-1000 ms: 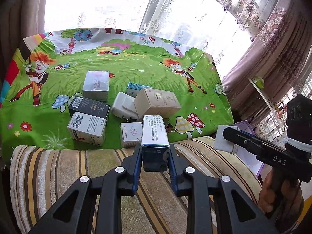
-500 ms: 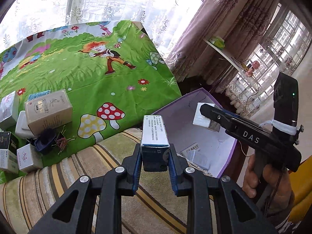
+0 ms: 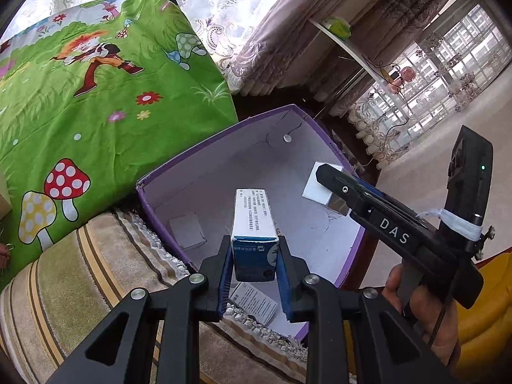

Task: Organize rigid objects
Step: 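Carry both boxes into the purple box and open both tools, then lift both tools away from the purple box back over the bed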

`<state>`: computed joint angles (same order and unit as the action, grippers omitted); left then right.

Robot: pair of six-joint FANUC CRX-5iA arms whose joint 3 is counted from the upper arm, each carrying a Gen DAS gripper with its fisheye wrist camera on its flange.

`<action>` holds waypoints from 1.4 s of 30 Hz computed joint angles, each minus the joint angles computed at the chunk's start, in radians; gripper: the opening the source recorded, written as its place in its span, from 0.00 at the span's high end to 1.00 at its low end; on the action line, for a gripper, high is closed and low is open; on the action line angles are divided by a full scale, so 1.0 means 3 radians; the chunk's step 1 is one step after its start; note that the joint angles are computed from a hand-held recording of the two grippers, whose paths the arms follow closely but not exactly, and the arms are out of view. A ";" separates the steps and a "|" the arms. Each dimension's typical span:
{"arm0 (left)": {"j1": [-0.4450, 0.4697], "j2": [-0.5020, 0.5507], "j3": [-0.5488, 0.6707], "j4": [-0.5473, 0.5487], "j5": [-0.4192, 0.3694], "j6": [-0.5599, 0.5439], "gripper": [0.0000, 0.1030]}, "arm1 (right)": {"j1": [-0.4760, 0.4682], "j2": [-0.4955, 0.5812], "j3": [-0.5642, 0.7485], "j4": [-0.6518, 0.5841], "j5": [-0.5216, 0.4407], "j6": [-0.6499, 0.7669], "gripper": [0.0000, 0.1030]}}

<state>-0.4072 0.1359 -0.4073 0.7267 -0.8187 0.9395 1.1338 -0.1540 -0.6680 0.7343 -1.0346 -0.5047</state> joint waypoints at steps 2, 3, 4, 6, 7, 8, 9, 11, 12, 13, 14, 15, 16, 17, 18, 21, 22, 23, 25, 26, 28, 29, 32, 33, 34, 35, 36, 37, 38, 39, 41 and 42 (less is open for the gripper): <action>-0.0025 0.0018 -0.0015 0.0084 0.0019 -0.0091 0.75 | -0.0001 -0.0017 -0.0028 -0.0001 -0.0013 -0.0023 0.48; -0.0031 0.0022 -0.0032 0.0145 0.0015 -0.0154 0.74 | 0.0002 -0.0025 -0.0034 -0.0005 -0.0030 -0.0036 0.48; -0.0043 0.0028 -0.0049 0.0215 0.0015 -0.0225 0.74 | 0.0004 -0.0036 -0.0044 -0.0003 -0.0041 -0.0055 0.48; -0.0045 0.0037 -0.0061 0.0290 -0.0008 -0.0305 0.73 | 0.0017 -0.0051 -0.0052 0.0003 -0.0089 -0.0090 0.48; -0.0046 0.0058 -0.0042 0.0290 -0.0037 -0.0311 0.71 | 0.0022 -0.0051 -0.0047 -0.0003 -0.0117 -0.0099 0.48; -0.0045 0.0068 -0.0037 0.0301 -0.0049 -0.0325 0.65 | 0.0023 -0.0051 -0.0040 -0.0016 -0.0133 -0.0107 0.47; -0.0042 0.0064 -0.0045 0.0310 -0.0046 -0.0332 0.62 | 0.0024 -0.0061 -0.0046 -0.0010 -0.0129 -0.0126 0.46; -0.0042 0.0047 -0.0072 0.0352 -0.0010 -0.0351 0.50 | 0.0030 -0.0077 -0.0060 0.0014 -0.0121 -0.0161 0.38; -0.0043 0.0035 -0.0088 0.0381 0.0009 -0.0368 0.48 | 0.0036 -0.0079 -0.0059 0.0024 -0.0126 -0.0177 0.31; -0.0038 0.0013 -0.0115 0.0417 0.0031 -0.0397 0.45 | 0.0042 -0.0080 -0.0055 0.0034 -0.0131 -0.0192 0.27; -0.0033 -0.0003 -0.0136 0.0448 0.0046 -0.0419 0.41 | 0.0045 -0.0075 -0.0044 0.0041 -0.0132 -0.0193 0.26; -0.0028 -0.0016 -0.0151 0.0472 0.0050 -0.0438 0.40 | 0.0046 -0.0070 -0.0030 0.0039 -0.0133 -0.0176 0.26; -0.0022 -0.0030 -0.0165 0.0485 0.0051 -0.0456 0.39 | 0.0047 -0.0063 -0.0011 0.0034 -0.0139 -0.0156 0.25; -0.0020 -0.0053 -0.0187 0.0494 0.0062 -0.0474 0.38 | 0.0051 -0.0055 0.0009 0.0035 -0.0148 -0.0142 0.24; -0.0016 -0.0072 -0.0201 0.0493 0.0071 -0.0487 0.38 | 0.0058 -0.0043 0.0032 0.0040 -0.0164 -0.0130 0.22; 0.0015 -0.0175 -0.0267 0.0483 0.0111 -0.0551 0.37 | 0.0090 -0.0004 0.0126 0.0049 -0.0260 -0.0066 0.19; 0.0019 -0.0213 -0.0289 0.0481 0.0144 -0.0566 0.35 | 0.0101 0.0010 0.0154 0.0061 -0.0287 -0.0052 0.18; 0.0030 -0.0258 -0.0312 0.0470 0.0180 -0.0581 0.34 | 0.0108 0.0023 0.0183 0.0074 -0.0310 -0.0036 0.18; 0.0060 -0.0360 -0.0360 0.0440 0.0261 -0.0617 0.34 | 0.0118 0.0062 0.0256 0.0097 -0.0340 0.0007 0.16; 0.0080 -0.0419 -0.0391 0.0431 0.0313 -0.0648 0.33 | 0.0122 0.0085 0.0294 0.0110 -0.0345 0.0039 0.16; 0.0112 -0.0532 -0.0454 0.0409 0.0435 -0.0682 0.30 | 0.0126 0.0148 0.0383 0.0137 -0.0340 0.0126 0.12; 0.0134 -0.0590 -0.0487 0.0393 0.0498 -0.0689 0.28 | 0.0129 0.0178 0.0419 0.0152 -0.0334 0.0153 0.11; 0.0217 -0.0741 -0.0552 0.0236 0.0670 -0.0637 0.25 | 0.0121 0.0275 0.0535 0.0182 -0.0264 0.0266 0.08; 0.0244 -0.0777 -0.0561 0.0176 0.0706 -0.0596 0.25 | 0.0117 0.0309 0.0580 0.0174 -0.0248 0.0320 0.07; 0.0279 -0.0804 -0.0564 0.0116 0.0725 -0.0550 0.25 | 0.0118 0.0345 0.0625 0.0175 -0.0237 0.0370 0.06; 0.0321 -0.0830 -0.0574 0.0076 0.0738 -0.0528 0.24 | 0.0119 0.0374 0.0664 0.0182 -0.0228 0.0415 0.06; 0.0358 -0.0854 -0.0587 0.0051 0.0749 -0.0516 0.24 | 0.0119 0.0403 0.0701 0.0190 -0.0223 0.0451 0.05; 0.0401 -0.0884 -0.0606 0.0022 0.0759 -0.0497 0.24 | 0.0119 0.0431 0.0740 0.0196 -0.0220 0.0484 0.05; 0.0452 -0.0908 -0.0630 0.0027 0.0763 -0.0513 0.24 | 0.0118 0.0459 0.0778 0.0202 -0.0210 0.0520 0.05; 0.0501 -0.0931 -0.0651 0.0028 0.0763 -0.0516 0.24 | 0.0118 0.0482 0.0812 0.0210 -0.0196 0.0556 0.05; 0.0594 -0.0968 -0.0693 0.0030 0.0766 -0.0509 0.24 | 0.0112 0.0535 0.0878 0.0226 -0.0153 0.0631 0.04; 0.0650 -0.0984 -0.0711 0.0045 0.0755 -0.0511 0.23 | 0.0110 0.0565 0.0916 0.0230 -0.0133 0.0672 0.04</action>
